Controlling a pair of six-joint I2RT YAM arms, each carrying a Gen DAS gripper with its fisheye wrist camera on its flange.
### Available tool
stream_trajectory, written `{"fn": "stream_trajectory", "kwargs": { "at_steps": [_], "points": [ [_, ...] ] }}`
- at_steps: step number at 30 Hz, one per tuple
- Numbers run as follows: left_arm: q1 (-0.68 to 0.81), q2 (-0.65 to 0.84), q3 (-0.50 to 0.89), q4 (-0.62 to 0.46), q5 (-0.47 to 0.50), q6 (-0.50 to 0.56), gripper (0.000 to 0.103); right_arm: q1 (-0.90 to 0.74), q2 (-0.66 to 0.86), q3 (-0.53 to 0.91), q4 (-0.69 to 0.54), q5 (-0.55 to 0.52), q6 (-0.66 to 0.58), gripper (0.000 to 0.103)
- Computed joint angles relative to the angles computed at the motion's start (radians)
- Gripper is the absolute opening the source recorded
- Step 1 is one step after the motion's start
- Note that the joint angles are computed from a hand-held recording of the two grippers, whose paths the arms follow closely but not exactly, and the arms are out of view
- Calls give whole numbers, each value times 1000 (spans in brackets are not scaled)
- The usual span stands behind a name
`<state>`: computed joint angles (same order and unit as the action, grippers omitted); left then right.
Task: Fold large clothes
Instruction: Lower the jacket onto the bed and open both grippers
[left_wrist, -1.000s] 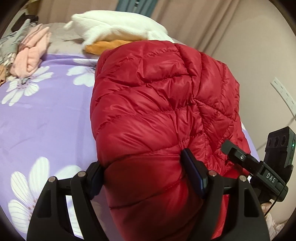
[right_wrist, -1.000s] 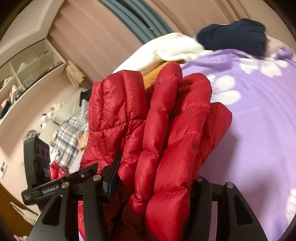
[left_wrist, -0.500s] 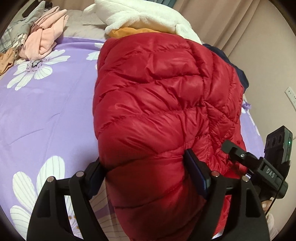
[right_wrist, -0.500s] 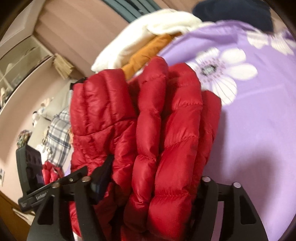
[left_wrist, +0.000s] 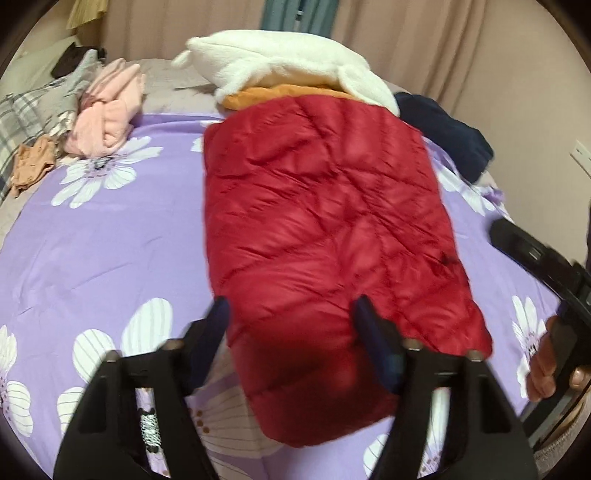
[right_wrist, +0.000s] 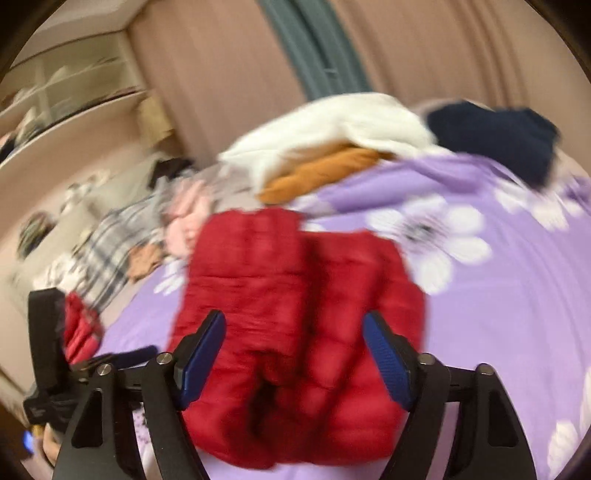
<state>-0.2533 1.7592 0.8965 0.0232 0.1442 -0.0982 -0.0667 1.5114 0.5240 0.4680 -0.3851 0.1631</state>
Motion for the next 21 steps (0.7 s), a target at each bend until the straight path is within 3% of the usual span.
{"fn": "stream_trajectory", "kwargs": {
  "at_steps": [1,3,10,17,21],
  "points": [
    [-11,6,4,-1,-16,8,55,24,19,23,-10,0,-11,56],
    [-36,13,-5,11,-55,31,54,80,78,82,-40,27,-35,48],
    [-26,51,8,12,-38,53,54,113,307,265,-154,121,-50,47],
    [-28,74,23,7,-31,49,53,100,336,271,-177,94,-60,47],
    [-29,21,-3,1,-53,16,56,97,255,230,-201,83,-31,47]
  ]
}}
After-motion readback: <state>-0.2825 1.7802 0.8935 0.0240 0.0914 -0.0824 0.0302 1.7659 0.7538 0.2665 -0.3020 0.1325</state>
